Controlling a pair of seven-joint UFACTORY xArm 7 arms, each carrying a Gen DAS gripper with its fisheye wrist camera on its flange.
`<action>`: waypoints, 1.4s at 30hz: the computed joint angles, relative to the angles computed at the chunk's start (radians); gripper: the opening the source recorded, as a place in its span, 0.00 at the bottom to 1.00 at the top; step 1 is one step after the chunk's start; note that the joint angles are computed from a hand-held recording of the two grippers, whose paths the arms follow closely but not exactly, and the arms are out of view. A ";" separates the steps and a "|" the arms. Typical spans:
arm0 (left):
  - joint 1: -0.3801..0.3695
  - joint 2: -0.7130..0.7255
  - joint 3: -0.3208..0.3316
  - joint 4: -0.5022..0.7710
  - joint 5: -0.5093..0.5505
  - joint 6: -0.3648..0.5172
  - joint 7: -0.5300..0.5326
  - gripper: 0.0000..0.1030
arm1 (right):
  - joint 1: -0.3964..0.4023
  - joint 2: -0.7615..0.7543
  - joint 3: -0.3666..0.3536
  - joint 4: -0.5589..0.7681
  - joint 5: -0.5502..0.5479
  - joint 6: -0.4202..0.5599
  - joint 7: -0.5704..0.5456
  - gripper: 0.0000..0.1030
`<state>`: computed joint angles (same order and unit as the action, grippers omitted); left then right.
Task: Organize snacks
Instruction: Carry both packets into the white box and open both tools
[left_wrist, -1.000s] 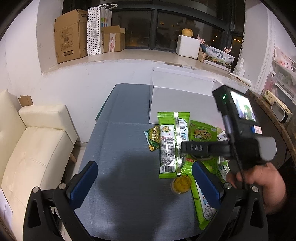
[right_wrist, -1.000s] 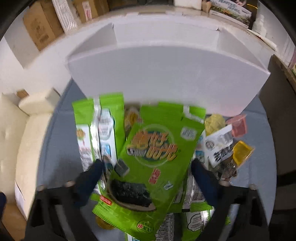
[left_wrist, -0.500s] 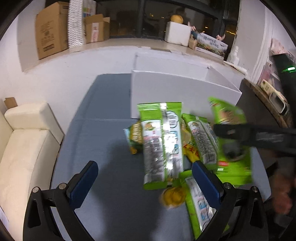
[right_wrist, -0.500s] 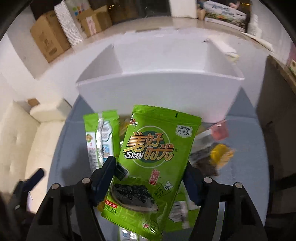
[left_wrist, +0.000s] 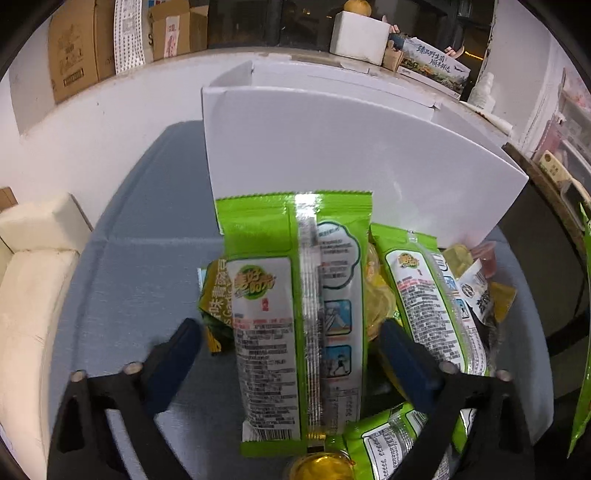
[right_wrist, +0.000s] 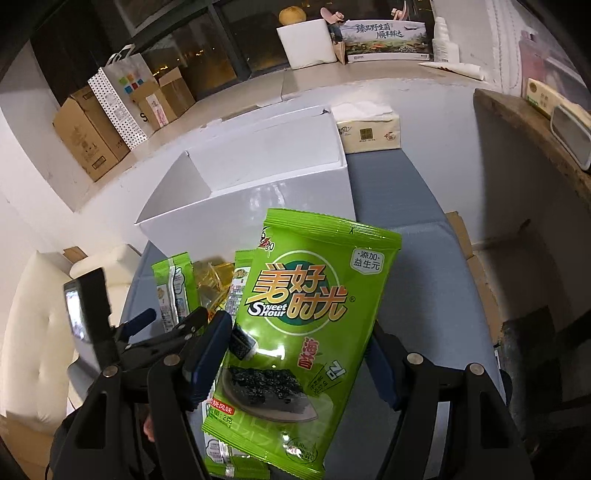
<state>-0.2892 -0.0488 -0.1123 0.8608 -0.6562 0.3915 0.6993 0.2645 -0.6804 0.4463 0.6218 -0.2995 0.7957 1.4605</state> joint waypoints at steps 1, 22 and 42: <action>-0.016 0.000 0.024 0.008 -0.037 0.027 0.036 0.78 | 0.001 0.001 -0.001 -0.001 -0.001 -0.005 -0.001 0.71; -0.015 0.022 0.033 0.336 -0.088 0.091 0.078 0.66 | -0.186 0.211 -0.059 0.235 -0.256 -0.149 -0.190 0.71; 0.087 0.306 -0.120 0.646 0.208 0.069 -0.181 1.00 | -0.167 0.424 -0.254 0.372 -0.322 -0.212 -0.241 1.00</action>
<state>-0.2019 0.2570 -0.2328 1.5070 -0.4484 0.4609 0.5179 0.0972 -0.2568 0.1924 0.9937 -0.6217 0.5840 1.2195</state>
